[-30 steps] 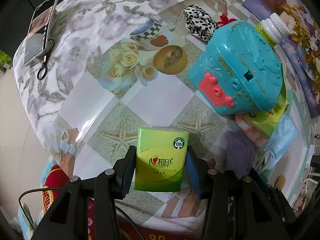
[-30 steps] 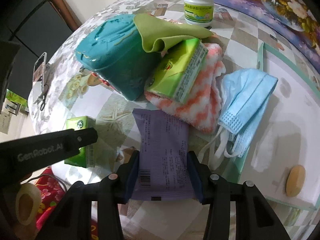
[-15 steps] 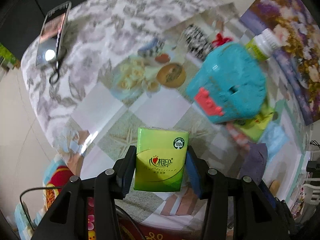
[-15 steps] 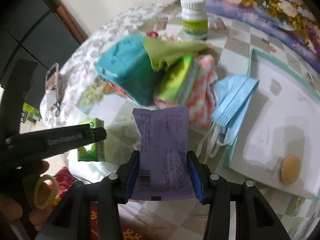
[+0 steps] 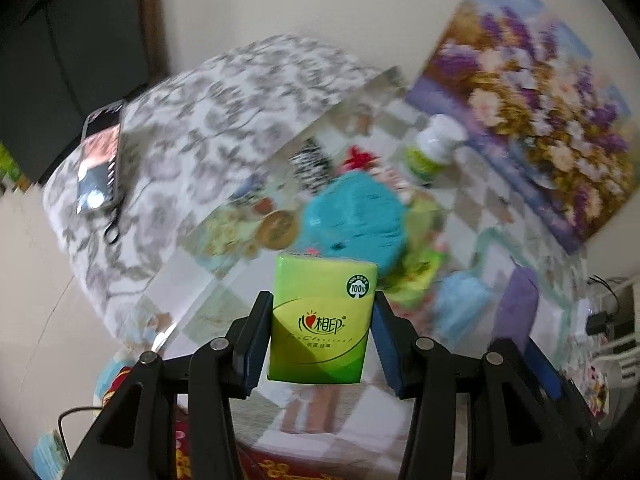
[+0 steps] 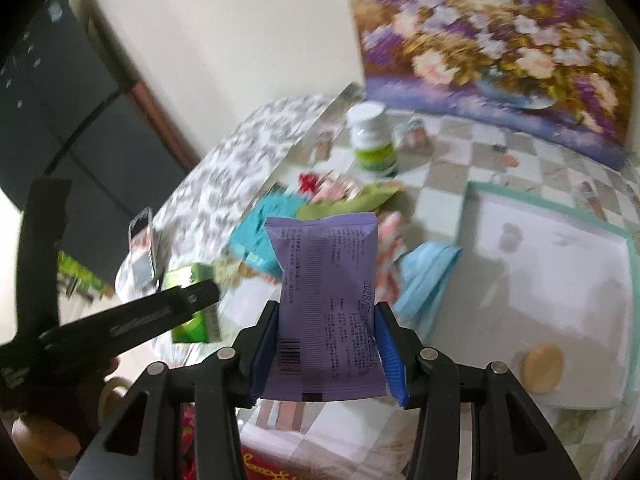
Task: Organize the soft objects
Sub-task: 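Lift and carry the tissue pack with left while right carries the purple packet to the tray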
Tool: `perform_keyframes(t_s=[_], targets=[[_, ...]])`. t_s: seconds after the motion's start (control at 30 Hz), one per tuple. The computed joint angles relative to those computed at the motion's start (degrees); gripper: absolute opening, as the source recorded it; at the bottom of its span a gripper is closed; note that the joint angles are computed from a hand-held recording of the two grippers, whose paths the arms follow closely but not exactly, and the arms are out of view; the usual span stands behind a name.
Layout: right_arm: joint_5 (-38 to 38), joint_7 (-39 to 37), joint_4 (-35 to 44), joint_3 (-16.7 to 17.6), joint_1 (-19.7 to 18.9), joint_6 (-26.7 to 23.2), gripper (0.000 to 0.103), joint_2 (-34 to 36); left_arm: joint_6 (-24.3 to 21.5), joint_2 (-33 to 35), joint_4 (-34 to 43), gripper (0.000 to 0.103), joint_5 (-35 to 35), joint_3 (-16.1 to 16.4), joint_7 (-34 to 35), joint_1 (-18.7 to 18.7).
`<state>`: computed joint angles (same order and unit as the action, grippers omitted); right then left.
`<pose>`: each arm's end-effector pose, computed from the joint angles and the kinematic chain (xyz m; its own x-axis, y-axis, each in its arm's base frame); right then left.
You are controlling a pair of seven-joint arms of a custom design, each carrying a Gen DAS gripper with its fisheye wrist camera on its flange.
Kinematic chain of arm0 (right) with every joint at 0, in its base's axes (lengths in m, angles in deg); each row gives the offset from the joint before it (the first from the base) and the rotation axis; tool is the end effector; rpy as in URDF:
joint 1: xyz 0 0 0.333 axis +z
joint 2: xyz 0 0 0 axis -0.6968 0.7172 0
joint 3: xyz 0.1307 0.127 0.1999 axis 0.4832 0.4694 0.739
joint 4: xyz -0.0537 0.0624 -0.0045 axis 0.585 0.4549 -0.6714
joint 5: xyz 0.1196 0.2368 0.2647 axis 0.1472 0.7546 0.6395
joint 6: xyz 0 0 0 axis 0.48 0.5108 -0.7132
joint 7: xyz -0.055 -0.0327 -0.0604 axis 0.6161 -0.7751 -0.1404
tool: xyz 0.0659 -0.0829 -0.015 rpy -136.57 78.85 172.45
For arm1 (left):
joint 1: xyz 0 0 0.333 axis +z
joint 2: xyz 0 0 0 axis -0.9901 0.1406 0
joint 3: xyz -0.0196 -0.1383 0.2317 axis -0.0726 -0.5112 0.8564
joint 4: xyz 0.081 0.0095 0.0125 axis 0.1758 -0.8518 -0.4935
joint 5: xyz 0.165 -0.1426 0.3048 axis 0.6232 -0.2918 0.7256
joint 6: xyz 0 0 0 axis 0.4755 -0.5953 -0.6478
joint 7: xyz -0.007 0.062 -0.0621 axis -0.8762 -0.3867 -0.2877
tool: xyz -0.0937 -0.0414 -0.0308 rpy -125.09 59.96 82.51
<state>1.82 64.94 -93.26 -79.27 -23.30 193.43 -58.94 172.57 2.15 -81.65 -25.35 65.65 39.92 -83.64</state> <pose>0.4531 0.2368 0.5806 0.2271 -0.9399 -0.2551 -0.8386 -0.0556 -0.5419 0.4341 -0.0786 0.5931 0.3641 -0.9096 0.2000 -0.8202 -0.4149 -0.3939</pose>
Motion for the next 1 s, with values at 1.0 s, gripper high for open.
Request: perform_keyframes(t_s=[1.0], targets=[[-24.02, 29.5, -2.89, -4.81, -17.46, -18.06, 0.05, -0.46, -0.6, 30.62, 24.62, 0.05, 3.78, -7.45, 11.06, -14.37]])
